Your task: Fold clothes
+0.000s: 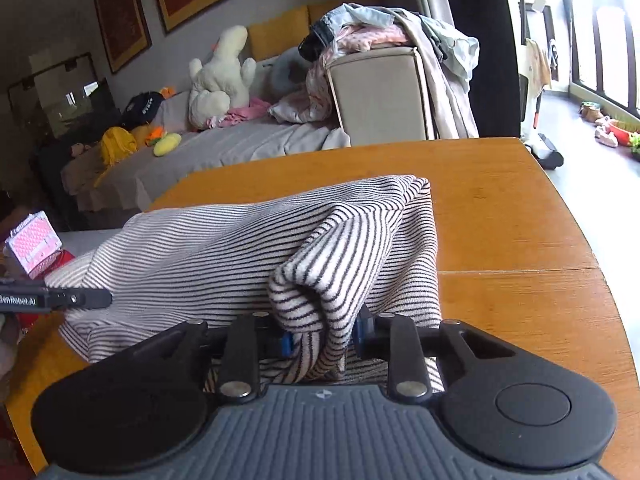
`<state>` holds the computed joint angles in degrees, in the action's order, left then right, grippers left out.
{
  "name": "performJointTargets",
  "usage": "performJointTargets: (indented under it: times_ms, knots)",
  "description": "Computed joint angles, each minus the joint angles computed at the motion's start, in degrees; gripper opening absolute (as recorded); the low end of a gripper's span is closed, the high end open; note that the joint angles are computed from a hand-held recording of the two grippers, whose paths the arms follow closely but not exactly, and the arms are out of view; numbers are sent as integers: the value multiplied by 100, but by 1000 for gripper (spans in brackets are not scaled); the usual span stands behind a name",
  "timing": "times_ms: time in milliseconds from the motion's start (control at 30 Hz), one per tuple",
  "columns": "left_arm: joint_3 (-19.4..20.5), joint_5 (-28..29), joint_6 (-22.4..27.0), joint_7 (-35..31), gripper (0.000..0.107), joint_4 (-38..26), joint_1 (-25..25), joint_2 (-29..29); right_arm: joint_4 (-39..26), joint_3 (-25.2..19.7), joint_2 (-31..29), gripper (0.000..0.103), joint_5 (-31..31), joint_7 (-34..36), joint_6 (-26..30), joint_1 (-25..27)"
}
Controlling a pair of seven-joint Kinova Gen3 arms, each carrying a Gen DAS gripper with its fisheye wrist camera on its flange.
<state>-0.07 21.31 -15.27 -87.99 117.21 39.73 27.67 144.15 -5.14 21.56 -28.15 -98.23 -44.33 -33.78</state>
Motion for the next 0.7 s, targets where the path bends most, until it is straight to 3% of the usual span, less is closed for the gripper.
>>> performJointTargets:
  times_ms: [133, 233, 300, 333, 367, 433, 567, 700]
  knots:
    - [91, -25, -207, 33, 37, 116, -52, -20, -12, 471, -79, 26, -412, 515, -153, -625]
    - [-59, 193, -319, -120, 40, 197, 154, -136, -160, 282, -133, 27, -883, 1171, -36, -537]
    - [-183, 451, -428, -300, 43, 248, 346, -232, -400, 484, -114, 42, -1338, 1637, 417, -672]
    - [-235, 612, -489, -411, 44, 271, 445, -281, -500, 625, -63, 62, -1571, 1861, 581, -765]
    - [-225, 817, -598, -563, 44, 318, 506, -340, -528, 661, -84, 74, -1768, 1991, 652, -790]
    - [-231, 987, -830, -638, 49, 455, 626, -457, -447, 420, -207, 78, -1885, 1973, 594, -532]
    - [688, 317, -1177, -102, 61, 748, -193, -673, -133, 241, -430, 98, -2096, 1770, -69, -564]
    - [1750, -615, -1079, 681, 72, 644, -1222, -532, -171, 116, -495, 101, -1831, 1979, -224, -412]
